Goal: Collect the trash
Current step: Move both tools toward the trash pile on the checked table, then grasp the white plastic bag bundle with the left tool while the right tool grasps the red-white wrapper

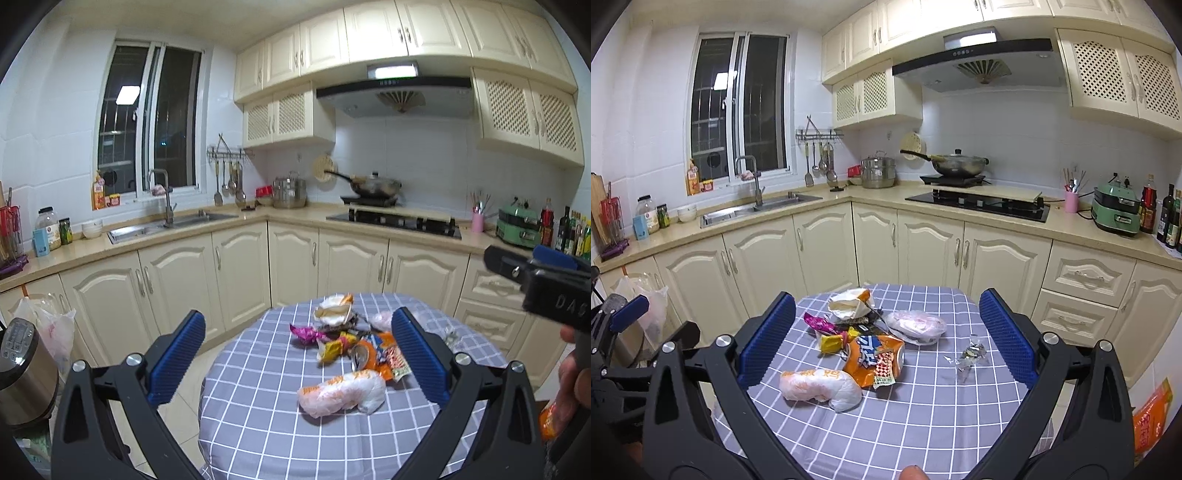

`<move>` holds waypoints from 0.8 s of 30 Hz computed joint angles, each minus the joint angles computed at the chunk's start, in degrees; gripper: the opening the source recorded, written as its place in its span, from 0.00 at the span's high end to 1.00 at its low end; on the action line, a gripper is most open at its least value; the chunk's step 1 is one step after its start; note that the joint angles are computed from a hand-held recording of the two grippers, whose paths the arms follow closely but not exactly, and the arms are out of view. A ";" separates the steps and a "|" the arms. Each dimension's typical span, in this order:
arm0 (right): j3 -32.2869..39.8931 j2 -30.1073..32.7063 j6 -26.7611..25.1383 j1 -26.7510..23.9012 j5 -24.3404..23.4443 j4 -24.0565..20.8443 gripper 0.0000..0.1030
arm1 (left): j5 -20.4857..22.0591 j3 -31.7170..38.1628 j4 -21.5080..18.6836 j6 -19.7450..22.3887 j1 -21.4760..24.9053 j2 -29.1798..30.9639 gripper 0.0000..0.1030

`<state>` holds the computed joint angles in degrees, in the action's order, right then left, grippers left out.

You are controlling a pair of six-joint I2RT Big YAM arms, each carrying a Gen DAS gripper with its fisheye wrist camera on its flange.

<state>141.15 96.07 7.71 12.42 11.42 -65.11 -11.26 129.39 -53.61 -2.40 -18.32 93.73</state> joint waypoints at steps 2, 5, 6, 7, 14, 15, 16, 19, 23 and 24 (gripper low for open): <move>-0.49 0.50 0.46 -0.72 -0.38 -0.28 0.06 | 0.80 0.30 -0.95 0.45 0.33 1.20 0.04; -1.37 1.21 1.18 -1.71 -0.77 -0.77 0.06 | 2.01 1.78 -2.87 1.23 0.85 3.43 0.04; -1.57 1.43 1.35 -1.93 -0.98 -0.91 0.06 | 2.42 2.17 -3.42 1.55 0.97 4.27 0.04; -1.83 1.70 1.44 -2.21 -1.18 -1.02 0.06 | 2.65 2.66 -3.97 1.81 1.03 5.09 0.04; -3.62 3.22 1.72 -3.92 -2.27 -2.34 0.06 | 5.58 7.94 -9.05 4.09 1.51 12.02 0.04; -3.89 3.49 1.84 -4.31 -2.51 -2.68 0.06 | 6.20 9.05 -10.01 4.60 1.55 13.25 0.04; -4.19 3.59 1.98 -4.57 -2.69 -2.83 0.06 | 6.78 10.22 -10.87 5.25 1.54 14.42 0.04; -5.57 3.85 2.48 -5.81 -3.11 -3.22 0.06 | 8.77 14.64 -13.29 8.86 1.56 18.42 0.04; -6.26 4.59 3.05 -7.47 -4.12 -4.83 0.06 | 11.45 22.76 -18.29 14.03 1.12 23.88 0.04; -6.36 4.80 3.18 -7.70 -4.51 -5.25 0.06 | 12.02 26.48 -20.66 15.31 0.97 26.21 0.04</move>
<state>134.79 100.87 10.89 4.72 6.91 -70.36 0.76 155.87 -74.26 12.91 -17.35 119.94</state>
